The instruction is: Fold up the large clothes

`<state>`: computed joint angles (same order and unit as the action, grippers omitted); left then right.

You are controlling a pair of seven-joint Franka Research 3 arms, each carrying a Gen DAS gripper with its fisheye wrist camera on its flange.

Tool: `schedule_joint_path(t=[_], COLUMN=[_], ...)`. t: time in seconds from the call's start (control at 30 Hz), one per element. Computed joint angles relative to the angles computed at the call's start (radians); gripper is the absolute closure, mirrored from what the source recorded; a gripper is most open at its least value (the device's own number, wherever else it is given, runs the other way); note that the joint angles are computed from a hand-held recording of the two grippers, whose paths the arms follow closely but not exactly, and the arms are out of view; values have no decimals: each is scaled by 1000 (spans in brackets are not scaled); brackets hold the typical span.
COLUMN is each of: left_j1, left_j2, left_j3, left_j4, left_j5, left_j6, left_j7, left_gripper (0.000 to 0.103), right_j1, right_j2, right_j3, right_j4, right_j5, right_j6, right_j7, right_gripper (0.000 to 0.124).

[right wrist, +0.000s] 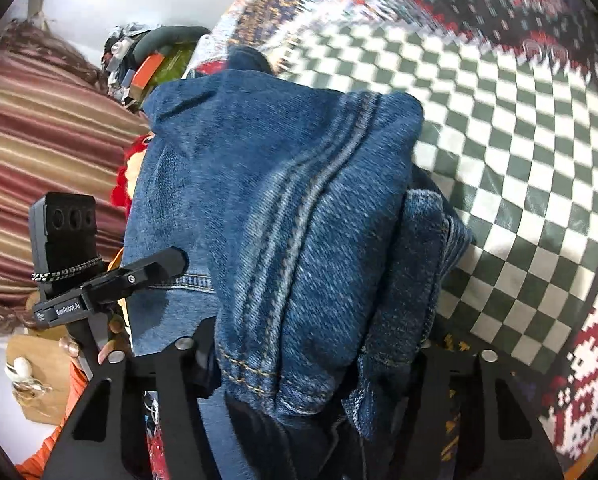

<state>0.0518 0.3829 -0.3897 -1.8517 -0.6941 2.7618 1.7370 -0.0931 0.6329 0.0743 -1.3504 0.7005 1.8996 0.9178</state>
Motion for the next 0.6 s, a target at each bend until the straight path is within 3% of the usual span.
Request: schedule_joint_path(t=[0.2,0.3,0.6], left_j1=[-15,-15,-76], left_j2=[-180,-287,-490], left_j3=[28,52,200], left_j4=[-125,-207,-373], left_j5=[-15,-113,-177], left_j6=[74,82,92], left_j7=[55,139,200], left_gripper=[46,46,46], right_j1=[33,68,180], right_j2=[-177,-244,-338], right_j3=[8,9,21], right_j4=[-165,-209,-283], right_j5=[52,74,111], right_j6=[97,136,200], right_j7=[-66,-85,-97], right_gripper=[73,73,74])
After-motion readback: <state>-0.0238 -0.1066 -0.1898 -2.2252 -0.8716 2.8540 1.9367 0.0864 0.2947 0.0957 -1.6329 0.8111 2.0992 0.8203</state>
